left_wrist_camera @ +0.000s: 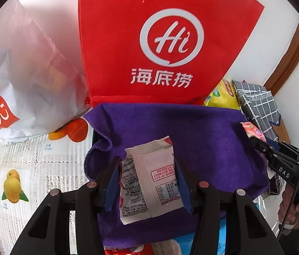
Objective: Organize snacks
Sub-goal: 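Carry the white packet in the left gripper over the purple towel while the right carries the Lotso bar there, then open the right gripper to drop the Lotso bar onto the purple towel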
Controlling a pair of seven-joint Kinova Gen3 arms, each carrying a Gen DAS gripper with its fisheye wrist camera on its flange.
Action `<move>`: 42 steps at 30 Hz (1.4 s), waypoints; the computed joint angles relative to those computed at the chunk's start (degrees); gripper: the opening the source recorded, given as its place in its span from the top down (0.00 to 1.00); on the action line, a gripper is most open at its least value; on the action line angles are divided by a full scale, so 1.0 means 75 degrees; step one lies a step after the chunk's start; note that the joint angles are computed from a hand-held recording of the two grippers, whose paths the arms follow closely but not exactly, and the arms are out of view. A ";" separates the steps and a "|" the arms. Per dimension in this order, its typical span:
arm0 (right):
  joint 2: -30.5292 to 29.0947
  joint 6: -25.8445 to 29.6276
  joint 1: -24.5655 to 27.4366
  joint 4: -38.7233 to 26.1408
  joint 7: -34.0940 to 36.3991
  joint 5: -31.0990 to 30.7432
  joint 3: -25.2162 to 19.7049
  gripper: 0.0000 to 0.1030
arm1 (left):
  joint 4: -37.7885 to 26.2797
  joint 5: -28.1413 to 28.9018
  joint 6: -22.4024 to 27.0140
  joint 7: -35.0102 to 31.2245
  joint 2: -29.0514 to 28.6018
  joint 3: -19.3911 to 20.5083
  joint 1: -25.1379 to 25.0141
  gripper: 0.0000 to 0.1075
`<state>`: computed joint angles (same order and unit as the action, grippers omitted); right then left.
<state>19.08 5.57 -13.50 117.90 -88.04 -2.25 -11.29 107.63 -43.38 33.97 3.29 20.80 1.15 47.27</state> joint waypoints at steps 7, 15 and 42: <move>0.0209 0.0175 -0.0036 -0.0154 0.0050 -0.0013 0.0052 0.77 | -0.0031 0.0186 0.0021 -0.0153 0.0047 0.0035 -0.0078 0.56; 0.0326 0.0318 -0.0240 -0.0272 0.0041 0.0063 0.0270 0.77 | -0.0150 0.0367 0.0009 -0.0330 0.0206 0.0011 -0.0126 0.56; 0.0059 -0.0004 -0.0679 -0.0037 -0.0226 0.0208 0.0738 0.39 | -0.0448 0.1194 0.0006 -0.1299 0.0438 -0.0128 -0.0082 0.52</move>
<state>19.52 5.54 -18.60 117.63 -89.74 -0.69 -5.75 104.26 -34.43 34.01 -6.45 24.09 0.19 46.66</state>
